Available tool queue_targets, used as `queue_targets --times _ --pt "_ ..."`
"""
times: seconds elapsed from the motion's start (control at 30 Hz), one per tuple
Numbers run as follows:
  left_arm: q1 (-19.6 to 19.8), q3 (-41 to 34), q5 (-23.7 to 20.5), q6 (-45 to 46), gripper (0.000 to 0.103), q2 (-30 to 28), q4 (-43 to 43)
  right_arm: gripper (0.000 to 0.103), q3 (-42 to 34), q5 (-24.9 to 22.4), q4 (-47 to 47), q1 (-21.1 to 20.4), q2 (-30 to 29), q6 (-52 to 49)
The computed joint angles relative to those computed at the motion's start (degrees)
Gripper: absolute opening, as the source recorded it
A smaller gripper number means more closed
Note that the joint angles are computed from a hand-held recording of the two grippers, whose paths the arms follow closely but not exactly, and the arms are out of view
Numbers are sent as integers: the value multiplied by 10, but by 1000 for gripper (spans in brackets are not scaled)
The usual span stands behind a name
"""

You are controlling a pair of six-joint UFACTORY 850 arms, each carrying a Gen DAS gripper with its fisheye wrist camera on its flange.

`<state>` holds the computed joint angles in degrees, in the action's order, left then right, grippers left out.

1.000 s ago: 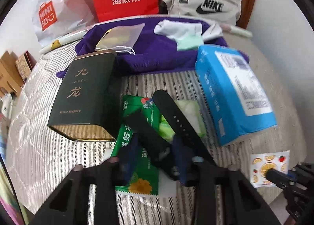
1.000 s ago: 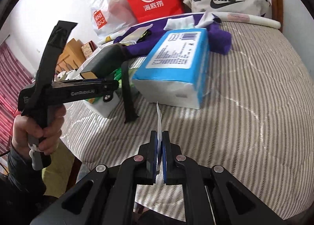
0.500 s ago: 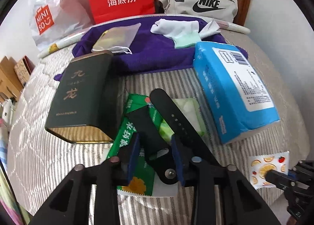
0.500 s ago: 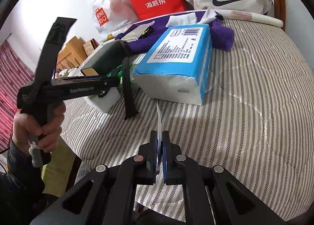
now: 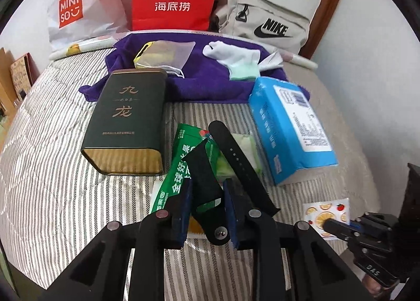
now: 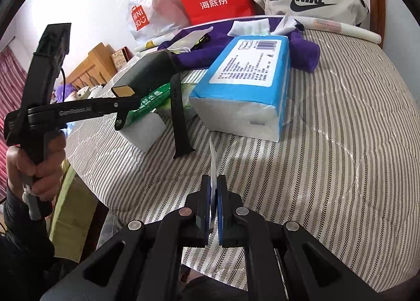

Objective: Organize soft objects

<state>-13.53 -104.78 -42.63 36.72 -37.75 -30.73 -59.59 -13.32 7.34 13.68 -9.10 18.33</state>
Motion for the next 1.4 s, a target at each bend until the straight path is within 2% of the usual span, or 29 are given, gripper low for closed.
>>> queue_targets --times 0.37,0.47,0.8,0.9,1.03,1.2,1.4 --pt "28 17 -20 57 23 20 -77 5 -15 -18 -118 15 3 111" --pt "34 20 -11 57 23 25 -78 5 -24 -26 -157 20 3 145" --pt "68 -5 -23 51 23 16 -108 5 -70 -65 -285 33 -2 242" --pt "74 -21 -28 40 23 7 -110 5 -88 -73 -312 33 -7 260" --pt "83 -60 -56 23 23 -17 -117 5 -109 -79 -329 27 -14 271" --pt "83 -105 -70 7 23 -43 -114 5 -139 -79 -325 15 -30 264" --pt "78 -197 -97 -24 23 -95 -92 5 -180 -75 -306 3 -54 232"
